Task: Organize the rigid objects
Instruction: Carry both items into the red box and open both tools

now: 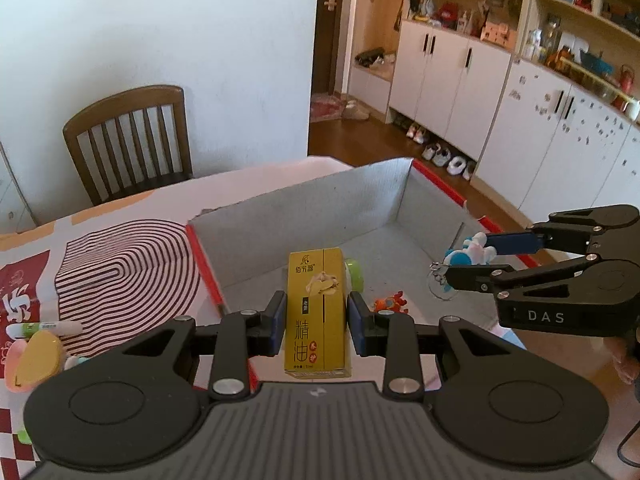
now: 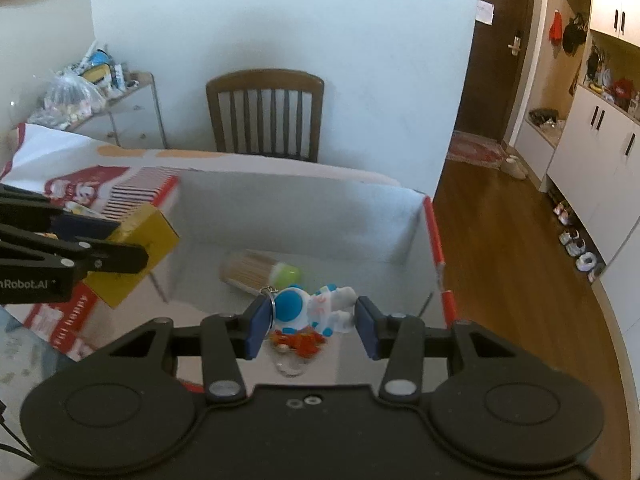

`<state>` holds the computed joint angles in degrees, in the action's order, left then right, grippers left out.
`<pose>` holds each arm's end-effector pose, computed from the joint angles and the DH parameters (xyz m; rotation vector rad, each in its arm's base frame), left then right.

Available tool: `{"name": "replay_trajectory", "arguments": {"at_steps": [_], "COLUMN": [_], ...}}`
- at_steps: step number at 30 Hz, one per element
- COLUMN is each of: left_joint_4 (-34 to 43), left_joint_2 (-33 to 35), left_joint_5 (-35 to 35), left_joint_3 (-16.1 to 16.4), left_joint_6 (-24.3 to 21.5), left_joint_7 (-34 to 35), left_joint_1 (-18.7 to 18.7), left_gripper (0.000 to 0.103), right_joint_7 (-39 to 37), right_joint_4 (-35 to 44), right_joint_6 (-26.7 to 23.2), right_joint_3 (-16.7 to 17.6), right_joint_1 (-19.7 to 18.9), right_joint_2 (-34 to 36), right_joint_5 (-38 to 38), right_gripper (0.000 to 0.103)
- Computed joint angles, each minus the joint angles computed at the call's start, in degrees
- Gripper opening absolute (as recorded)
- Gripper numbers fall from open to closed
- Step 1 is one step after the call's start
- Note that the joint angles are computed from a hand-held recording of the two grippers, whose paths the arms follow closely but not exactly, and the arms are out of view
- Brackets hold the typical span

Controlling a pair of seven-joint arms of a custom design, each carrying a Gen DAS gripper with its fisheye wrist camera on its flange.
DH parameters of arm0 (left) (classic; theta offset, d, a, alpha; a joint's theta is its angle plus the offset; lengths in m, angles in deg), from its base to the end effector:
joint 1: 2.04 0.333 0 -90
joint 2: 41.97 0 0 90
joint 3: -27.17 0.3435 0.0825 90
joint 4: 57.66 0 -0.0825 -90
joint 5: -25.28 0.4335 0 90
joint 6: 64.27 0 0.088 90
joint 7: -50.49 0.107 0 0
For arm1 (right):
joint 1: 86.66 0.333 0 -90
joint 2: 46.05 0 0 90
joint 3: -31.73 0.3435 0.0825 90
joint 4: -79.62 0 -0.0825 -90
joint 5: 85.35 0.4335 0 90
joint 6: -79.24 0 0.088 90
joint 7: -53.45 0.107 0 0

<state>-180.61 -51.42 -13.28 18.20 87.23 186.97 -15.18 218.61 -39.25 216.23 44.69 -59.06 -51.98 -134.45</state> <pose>0.5500 -0.2105 0.5520 -1.1094 2.4315 -1.0497 0.4603 0.3904 0.5296 -1.6928 1.8237 -0.8146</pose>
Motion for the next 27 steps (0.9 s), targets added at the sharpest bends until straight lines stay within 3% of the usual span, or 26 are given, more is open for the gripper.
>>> {"name": "replay_trajectory", "arguments": {"at_steps": [11, 18, 27], "left_joint_4": [4.1, 8.1, 10.7], "left_joint_2": [7.1, 11.4, 13.7], "left_joint_5": [17.8, 28.3, 36.1], "left_joint_3": [-3.6, -3.6, -3.6], "left_joint_6": [1.5, -3.6, -8.2], "left_joint_7": [-17.3, -28.6, -34.5], "left_joint_1": [0.5, 0.2, -0.8], "left_gripper": [0.031, 0.031, 0.031], "right_joint_7": [-8.9, -16.6, -27.6], "right_joint_4": [-1.3, -0.4, 2.2], "right_joint_6": [5.3, 6.4, 5.1], "right_joint_3": [-2.8, -3.5, -3.8], "right_joint_1": [-2.0, -2.4, -1.7], "right_joint_2": [1.9, 3.7, 6.6], "right_joint_5": [7.7, 12.5, 18.2], "right_gripper": [0.045, 0.045, 0.045]}}
